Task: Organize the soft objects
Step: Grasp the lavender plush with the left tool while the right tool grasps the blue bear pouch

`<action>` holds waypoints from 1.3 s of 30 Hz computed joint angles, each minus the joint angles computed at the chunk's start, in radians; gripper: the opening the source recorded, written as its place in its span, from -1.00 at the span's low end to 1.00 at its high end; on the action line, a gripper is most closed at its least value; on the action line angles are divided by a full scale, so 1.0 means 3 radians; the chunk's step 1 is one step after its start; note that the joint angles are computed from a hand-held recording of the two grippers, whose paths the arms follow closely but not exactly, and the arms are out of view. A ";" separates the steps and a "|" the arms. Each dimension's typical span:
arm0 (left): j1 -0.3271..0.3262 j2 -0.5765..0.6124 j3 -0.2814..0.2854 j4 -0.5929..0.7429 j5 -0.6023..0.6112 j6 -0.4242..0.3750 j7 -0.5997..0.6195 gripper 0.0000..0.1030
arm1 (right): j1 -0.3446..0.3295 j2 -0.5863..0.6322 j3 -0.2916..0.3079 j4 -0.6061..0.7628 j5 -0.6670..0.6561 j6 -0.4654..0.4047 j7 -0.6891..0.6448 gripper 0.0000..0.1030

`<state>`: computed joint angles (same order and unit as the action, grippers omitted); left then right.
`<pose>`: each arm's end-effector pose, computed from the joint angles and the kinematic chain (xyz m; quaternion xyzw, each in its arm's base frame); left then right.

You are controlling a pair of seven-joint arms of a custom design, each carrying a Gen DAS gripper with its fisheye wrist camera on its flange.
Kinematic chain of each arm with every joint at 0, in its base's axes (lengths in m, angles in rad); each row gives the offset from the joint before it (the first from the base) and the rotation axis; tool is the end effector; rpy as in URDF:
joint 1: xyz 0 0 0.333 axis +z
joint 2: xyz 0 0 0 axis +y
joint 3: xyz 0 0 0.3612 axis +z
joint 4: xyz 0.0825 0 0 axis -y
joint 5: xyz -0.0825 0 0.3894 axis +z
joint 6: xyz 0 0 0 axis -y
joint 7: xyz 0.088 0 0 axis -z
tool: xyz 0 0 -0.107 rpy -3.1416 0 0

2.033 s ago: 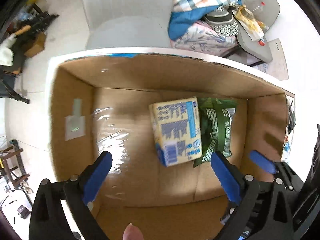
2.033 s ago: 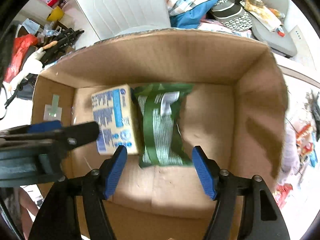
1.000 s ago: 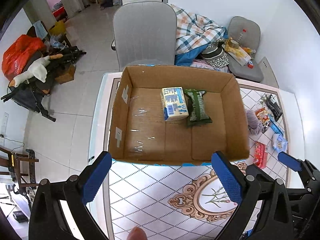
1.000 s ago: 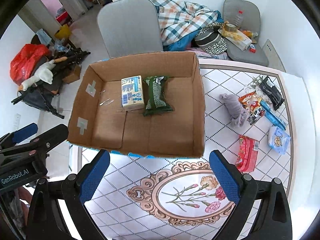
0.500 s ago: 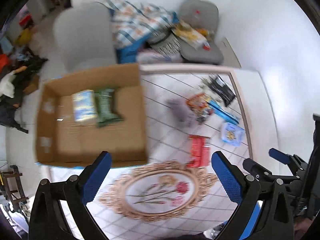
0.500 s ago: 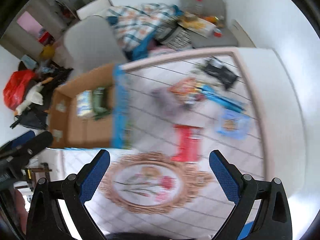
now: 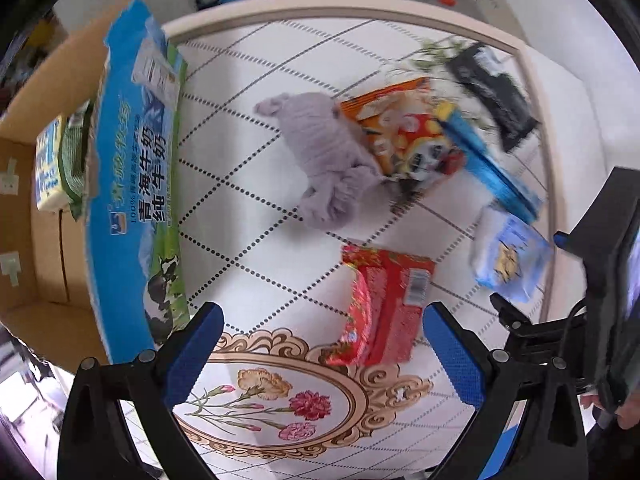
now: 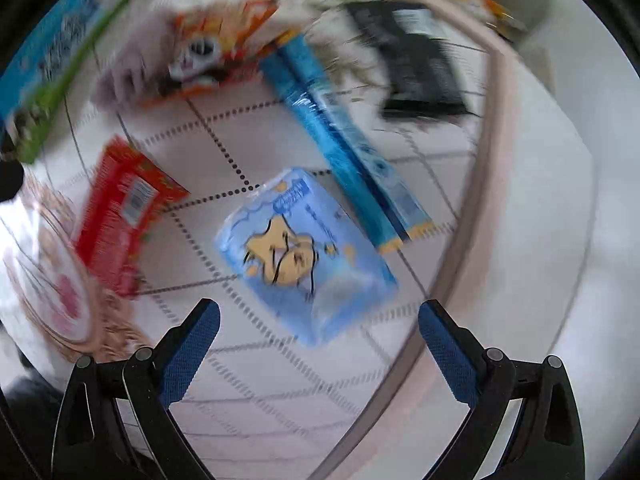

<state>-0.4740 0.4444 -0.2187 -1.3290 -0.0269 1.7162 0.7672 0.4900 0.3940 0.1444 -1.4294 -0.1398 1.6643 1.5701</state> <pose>0.5633 -0.4289 0.5203 0.7512 -0.6569 -0.0212 0.0610 0.5671 0.3796 0.5003 0.8930 -0.4416 0.0016 0.0874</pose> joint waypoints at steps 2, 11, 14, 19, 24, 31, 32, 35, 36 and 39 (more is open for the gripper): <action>0.0022 0.0020 0.0015 -0.0014 -0.0036 0.0010 -0.0054 0.98 | -0.0004 0.0091 0.0009 0.0015 -0.0040 0.0007 -0.0147 0.96; 0.0105 0.0298 0.0061 0.0270 -0.0111 0.0025 -0.0087 0.98 | -0.0338 0.0083 -0.0028 -0.0078 0.0976 0.0101 0.0642 0.72; 0.0151 0.0469 0.0067 0.0459 -0.0203 0.0027 -0.0093 0.98 | -0.0480 -0.0061 -0.0043 -0.0297 0.1370 0.0341 0.1090 0.73; 0.0203 0.0707 0.0070 0.0653 -0.0330 0.0010 -0.0092 0.76 | -0.0509 -0.0068 -0.0027 -0.0227 0.1263 0.0391 0.1178 0.73; 0.0199 0.0870 0.0054 0.0784 -0.0353 -0.0105 0.0071 -0.20 | -0.0420 0.0024 0.0013 -0.0132 0.1057 0.0323 0.1076 0.74; 0.0046 0.0819 0.0140 0.0844 -0.0049 -0.0253 0.0172 -0.42 | -0.0294 0.0144 0.0007 -0.0048 0.0823 0.0357 0.1109 0.74; 0.0022 0.0798 0.0145 0.0842 -0.0007 -0.0282 0.0185 -0.43 | -0.0285 0.0142 0.0002 -0.0045 0.0802 0.0348 0.1140 0.74; -0.0026 0.0696 0.0141 0.0764 0.0055 -0.0271 0.0182 -0.46 | -0.0238 0.0136 -0.0021 -0.0026 0.0706 0.0286 0.1294 0.53; -0.0042 0.0662 0.0140 0.0738 0.0073 -0.0257 0.0171 -0.46 | -0.0244 0.0125 -0.0014 -0.0037 0.0740 0.0295 0.1340 0.38; -0.0105 0.0552 0.0140 0.0696 0.0173 -0.0239 0.0168 -0.46 | -0.0307 0.0004 -0.0007 -0.0211 0.0907 0.0396 0.1484 0.18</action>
<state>-0.5055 0.6099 -0.1768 -1.1203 0.0249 1.6444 0.8177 0.3980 0.3953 0.1424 -1.4926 0.1324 1.7830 2.0152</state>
